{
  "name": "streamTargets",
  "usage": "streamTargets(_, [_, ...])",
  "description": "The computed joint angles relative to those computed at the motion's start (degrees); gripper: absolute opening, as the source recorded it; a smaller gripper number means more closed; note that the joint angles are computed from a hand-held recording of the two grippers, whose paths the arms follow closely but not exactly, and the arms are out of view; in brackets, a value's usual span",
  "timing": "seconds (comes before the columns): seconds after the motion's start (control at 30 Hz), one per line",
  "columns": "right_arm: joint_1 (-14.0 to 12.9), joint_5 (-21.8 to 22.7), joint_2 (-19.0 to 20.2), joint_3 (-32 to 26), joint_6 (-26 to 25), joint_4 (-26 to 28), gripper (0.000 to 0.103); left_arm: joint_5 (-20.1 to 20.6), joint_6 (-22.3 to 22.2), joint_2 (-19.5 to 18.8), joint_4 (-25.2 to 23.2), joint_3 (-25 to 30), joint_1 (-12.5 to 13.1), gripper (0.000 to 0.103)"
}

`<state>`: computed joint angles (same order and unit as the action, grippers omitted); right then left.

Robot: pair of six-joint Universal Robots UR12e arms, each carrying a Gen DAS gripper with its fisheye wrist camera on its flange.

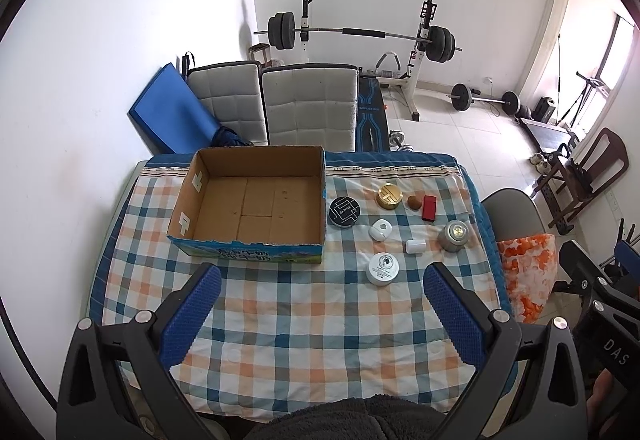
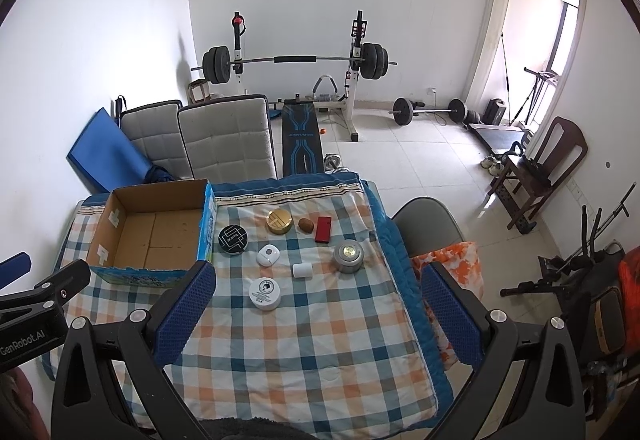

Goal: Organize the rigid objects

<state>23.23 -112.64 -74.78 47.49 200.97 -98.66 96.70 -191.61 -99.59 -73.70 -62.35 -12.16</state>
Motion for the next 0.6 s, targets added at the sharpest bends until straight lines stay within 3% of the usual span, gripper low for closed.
streamTargets(0.6, [0.0, -0.2, 0.0, -0.2, 0.4, -0.7, 0.103, 0.4, 0.3, -0.5, 0.5, 1.0, -0.2, 0.103])
